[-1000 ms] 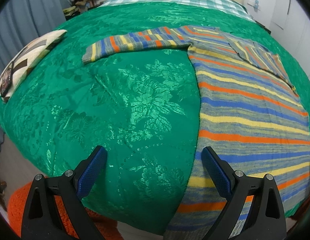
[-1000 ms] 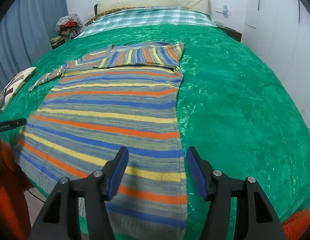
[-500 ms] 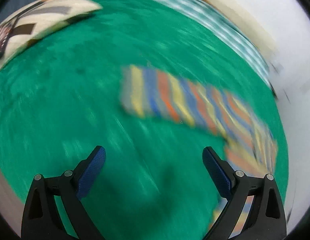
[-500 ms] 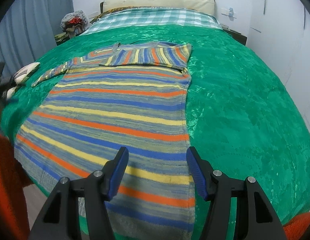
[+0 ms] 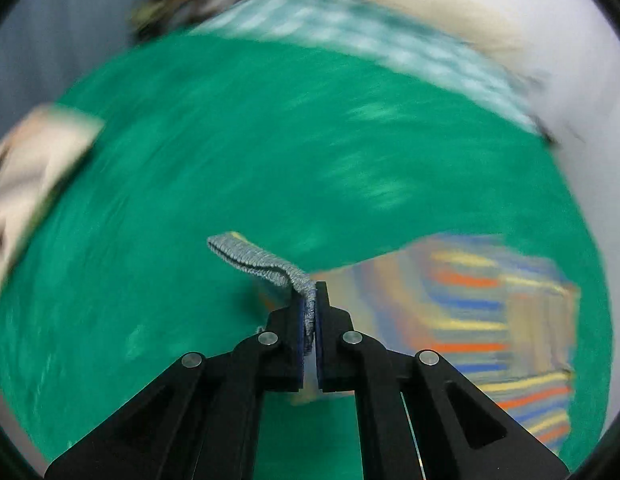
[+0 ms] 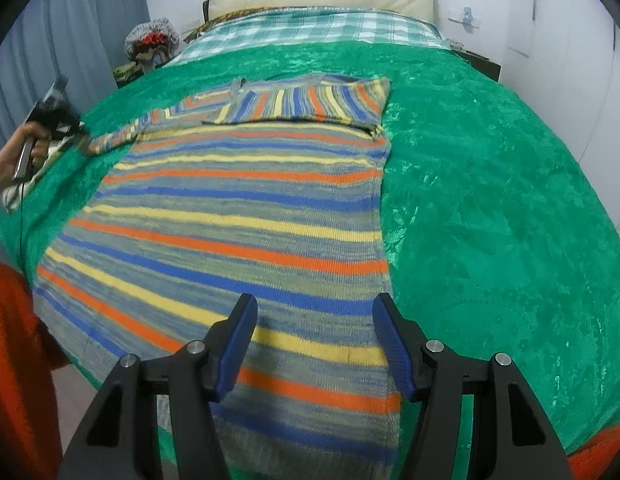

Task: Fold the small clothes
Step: 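Grasp the sleeve cuff with the left gripper, then fold the held sleeve across the sweater body and open the left gripper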

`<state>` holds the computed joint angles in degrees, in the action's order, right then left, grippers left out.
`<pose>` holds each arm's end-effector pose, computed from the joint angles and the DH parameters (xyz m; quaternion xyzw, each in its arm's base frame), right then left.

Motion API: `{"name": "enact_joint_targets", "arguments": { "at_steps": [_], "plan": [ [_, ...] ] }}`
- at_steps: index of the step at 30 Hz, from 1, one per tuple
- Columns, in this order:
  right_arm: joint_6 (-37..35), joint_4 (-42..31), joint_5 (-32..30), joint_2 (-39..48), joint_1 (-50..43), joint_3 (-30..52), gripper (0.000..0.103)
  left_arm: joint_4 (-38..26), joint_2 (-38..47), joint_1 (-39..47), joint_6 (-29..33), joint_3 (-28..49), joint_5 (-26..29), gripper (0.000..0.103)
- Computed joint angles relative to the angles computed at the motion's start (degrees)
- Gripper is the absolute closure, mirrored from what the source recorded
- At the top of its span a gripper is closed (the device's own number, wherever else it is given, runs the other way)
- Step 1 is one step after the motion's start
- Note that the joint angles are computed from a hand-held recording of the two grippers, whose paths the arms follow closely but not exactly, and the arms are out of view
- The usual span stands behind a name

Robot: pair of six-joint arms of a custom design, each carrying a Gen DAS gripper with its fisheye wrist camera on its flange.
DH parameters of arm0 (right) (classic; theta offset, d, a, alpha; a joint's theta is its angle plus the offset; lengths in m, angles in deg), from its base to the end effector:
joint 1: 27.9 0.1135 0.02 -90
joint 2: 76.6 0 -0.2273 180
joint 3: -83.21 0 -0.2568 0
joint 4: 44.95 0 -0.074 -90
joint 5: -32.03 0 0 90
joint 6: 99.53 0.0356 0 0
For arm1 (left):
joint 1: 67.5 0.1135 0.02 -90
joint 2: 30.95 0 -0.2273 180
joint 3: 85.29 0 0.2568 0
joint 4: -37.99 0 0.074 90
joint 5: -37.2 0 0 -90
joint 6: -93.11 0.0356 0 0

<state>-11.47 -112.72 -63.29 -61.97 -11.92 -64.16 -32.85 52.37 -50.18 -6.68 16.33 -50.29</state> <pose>0.1096 0.0348 0.1667 -0.1619 0.9241 0.0852 0.3356 0.2907 0.0890 0.3329 -0.2151 0.9221 0.0004 0.3217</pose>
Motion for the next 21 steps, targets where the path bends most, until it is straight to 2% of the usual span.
{"name": "enact_joint_targets", "arguments": {
  "at_steps": [5,7,8,9,10,14,18,20,21],
  "plan": [
    [-1.39,-0.46,-5.68,0.37,-5.69,0.78,0.043,-4.48,12.16,-25.42,-3.48,22.74,-4.82,0.1],
    [-2.22,-0.88,-7.02,0.15,-7.68,0.83,0.043,-6.02,19.45,-31.64,-4.17,29.83,-5.92,0.091],
    [-2.84,-1.15,-7.84,-0.06,-8.91,0.81,0.043,-8.5,23.69,-32.88,-4.24,34.41,-5.18,0.064],
    [-3.34,-1.47,-8.52,-0.23,-9.89,0.81,0.043,-11.93,28.62,-34.14,-4.77,39.5,-5.12,0.032],
    [-3.82,-1.47,-8.96,-0.08,-10.65,0.81,0.043,-13.38,31.41,-34.95,-5.84,41.71,-6.31,0.026],
    [-5.49,-3.4,-10.99,-1.72,-13.54,1.06,0.043,-9.16,28.12,-32.46,-10.68,34.0,-7.61,0.025],
    [-6.31,-3.8,-12.26,-1.58,-14.47,0.96,0.042,-0.68,18.65,-27.42,-15.97,13.97,-8.53,0.021],
    [-5.66,-2.71,-11.96,-0.18,-13.56,0.66,0.042,0.74,17.3,-27.8,-15.26,4.8,-12.85,0.017],
    [-5.18,-2.25,-11.71,0.48,-12.87,0.6,0.042,0.43,19.01,-27.78,-13.77,3.01,-14.79,0.017]
  ]
}}
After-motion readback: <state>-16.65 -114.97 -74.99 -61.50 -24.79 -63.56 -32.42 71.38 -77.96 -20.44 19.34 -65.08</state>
